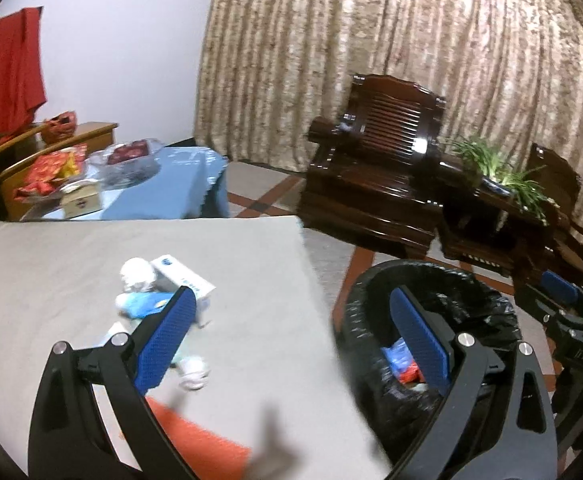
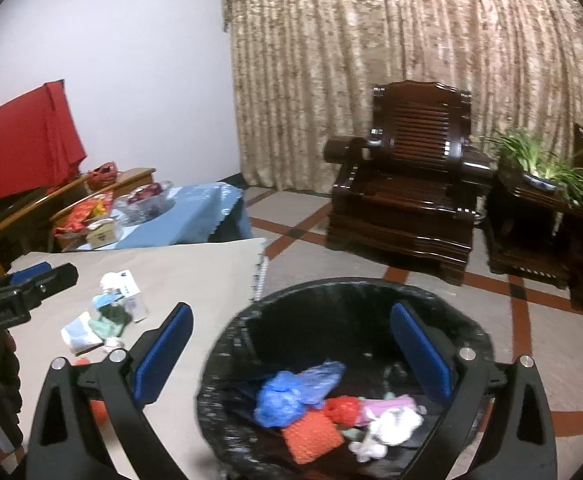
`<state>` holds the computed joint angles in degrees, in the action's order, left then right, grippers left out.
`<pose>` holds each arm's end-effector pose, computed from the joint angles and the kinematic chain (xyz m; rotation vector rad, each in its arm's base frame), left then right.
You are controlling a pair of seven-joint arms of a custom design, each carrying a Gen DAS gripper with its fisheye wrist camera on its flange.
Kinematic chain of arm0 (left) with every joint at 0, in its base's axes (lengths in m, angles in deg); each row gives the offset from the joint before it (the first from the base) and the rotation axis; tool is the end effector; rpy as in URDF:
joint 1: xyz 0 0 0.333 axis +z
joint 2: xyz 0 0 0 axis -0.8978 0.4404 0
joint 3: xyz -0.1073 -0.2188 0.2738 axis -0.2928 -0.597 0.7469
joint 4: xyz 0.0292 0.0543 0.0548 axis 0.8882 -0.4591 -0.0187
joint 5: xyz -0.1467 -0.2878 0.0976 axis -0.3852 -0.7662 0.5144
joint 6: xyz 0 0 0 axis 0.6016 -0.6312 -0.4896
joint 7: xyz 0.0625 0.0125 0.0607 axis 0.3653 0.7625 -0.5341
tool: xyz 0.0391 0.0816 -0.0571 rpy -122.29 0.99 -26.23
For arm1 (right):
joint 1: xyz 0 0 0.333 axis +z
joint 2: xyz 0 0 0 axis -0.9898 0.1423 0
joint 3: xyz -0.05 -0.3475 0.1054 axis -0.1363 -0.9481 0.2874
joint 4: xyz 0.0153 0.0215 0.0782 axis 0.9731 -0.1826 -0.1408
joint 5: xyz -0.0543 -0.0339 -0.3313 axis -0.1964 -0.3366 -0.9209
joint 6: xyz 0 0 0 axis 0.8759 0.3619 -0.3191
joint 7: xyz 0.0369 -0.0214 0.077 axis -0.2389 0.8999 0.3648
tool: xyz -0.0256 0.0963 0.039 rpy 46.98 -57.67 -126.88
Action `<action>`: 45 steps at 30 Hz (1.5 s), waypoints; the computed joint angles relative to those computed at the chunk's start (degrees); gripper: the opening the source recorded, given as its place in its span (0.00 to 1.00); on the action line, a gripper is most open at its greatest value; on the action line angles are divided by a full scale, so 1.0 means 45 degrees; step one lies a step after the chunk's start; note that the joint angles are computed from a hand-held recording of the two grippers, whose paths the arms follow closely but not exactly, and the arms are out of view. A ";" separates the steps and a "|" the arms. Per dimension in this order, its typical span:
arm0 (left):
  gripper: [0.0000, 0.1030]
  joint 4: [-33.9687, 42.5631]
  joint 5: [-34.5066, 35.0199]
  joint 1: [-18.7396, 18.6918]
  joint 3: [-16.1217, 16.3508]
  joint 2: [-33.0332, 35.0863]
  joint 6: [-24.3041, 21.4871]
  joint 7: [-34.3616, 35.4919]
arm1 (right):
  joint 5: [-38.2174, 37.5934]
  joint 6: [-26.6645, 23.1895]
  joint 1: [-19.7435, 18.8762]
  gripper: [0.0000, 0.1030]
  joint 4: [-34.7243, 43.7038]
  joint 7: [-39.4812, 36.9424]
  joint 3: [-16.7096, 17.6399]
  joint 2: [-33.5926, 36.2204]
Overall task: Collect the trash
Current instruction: 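Move both tools back over the table toward the orange foam net, then close the right gripper on the orange foam net and lift it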
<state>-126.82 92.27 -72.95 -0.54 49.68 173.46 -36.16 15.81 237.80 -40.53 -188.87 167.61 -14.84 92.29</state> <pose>0.5606 -0.1724 0.5858 -1.6957 1.5601 -0.9976 0.5891 0.2698 0.5795 -1.6207 1.3691 -0.7075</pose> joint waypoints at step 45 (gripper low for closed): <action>0.92 -0.5452 0.3856 0.4522 -0.0341 -0.2920 0.0100 -0.3976 | 0.3227 -0.3055 -0.1370 0.73 0.5049 -0.6378 0.6844 0.4499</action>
<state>-151.35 109.62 -52.60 -2.07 36.54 173.91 -54.05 30.34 224.05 -46.70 -166.15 138.91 15.96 112.53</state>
